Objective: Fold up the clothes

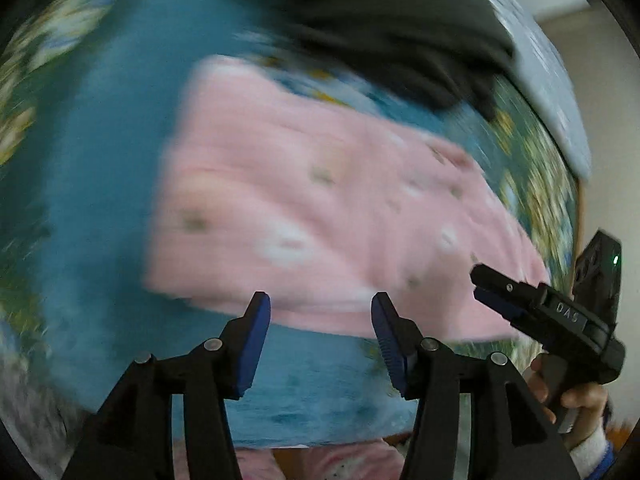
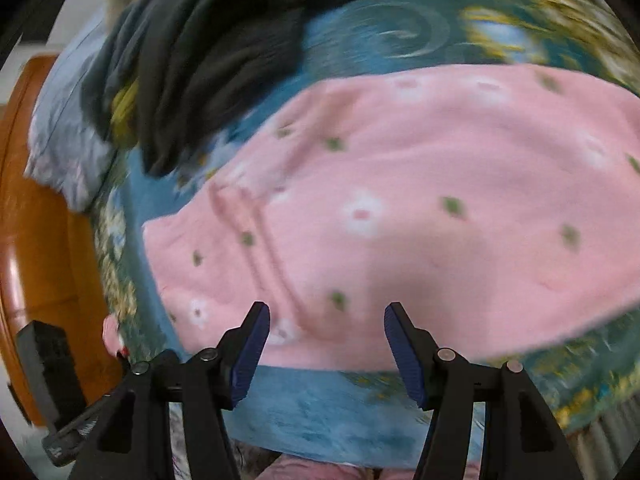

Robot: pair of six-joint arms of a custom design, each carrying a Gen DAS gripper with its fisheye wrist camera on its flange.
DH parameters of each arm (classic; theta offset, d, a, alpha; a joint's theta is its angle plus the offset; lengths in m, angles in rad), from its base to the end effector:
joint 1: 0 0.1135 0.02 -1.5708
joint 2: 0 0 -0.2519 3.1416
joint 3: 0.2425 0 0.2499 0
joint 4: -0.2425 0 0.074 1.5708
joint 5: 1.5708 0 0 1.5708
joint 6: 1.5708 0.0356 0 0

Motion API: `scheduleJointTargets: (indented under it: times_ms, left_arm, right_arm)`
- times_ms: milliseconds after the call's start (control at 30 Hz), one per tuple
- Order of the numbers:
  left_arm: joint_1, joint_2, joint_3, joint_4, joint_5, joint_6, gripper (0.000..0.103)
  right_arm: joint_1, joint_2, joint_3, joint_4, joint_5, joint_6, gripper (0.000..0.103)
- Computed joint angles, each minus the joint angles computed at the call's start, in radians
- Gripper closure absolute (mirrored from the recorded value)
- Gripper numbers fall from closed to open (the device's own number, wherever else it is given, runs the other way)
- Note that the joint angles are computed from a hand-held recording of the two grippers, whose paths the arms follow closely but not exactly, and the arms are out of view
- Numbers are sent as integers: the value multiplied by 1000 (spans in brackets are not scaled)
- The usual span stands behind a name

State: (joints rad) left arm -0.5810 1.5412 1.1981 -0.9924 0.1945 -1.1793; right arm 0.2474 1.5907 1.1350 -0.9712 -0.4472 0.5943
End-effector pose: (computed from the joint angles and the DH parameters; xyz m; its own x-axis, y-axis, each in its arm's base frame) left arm 0.2358 -0.1630 0.2343 -0.8428 -0.5316 0.0848 -0.5315 0.7969 -0.2872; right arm 0.2720 0.0846 0.2075 -0.9523 0.2802 0.1208 0.3045 0.8474 0.4349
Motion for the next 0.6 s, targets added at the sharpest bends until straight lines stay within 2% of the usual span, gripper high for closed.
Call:
scheduleJointTargets:
  times_ms: [233,400,500,567,600]
  left_arm:
    - [179,-335,-181,-204,-52,-109,49]
    - [212,-432,-241,-226,-45,-194,49]
    - [200,-460,-267,-215,-33,-237,49]
    - [190,-464,-280,-208,-25,-252,49]
    - [187,-455,-285,-196,-19,-257,49]
  right_arm:
    - [122,275,140,112,-86,-12,35]
    - [181,408,185,109,-104,2,33]
    - [209,407,166,126,-101,50,34]
    - [224,386,148,149,-97,96,48]
    - [230,377,142,158,-100,122,70]
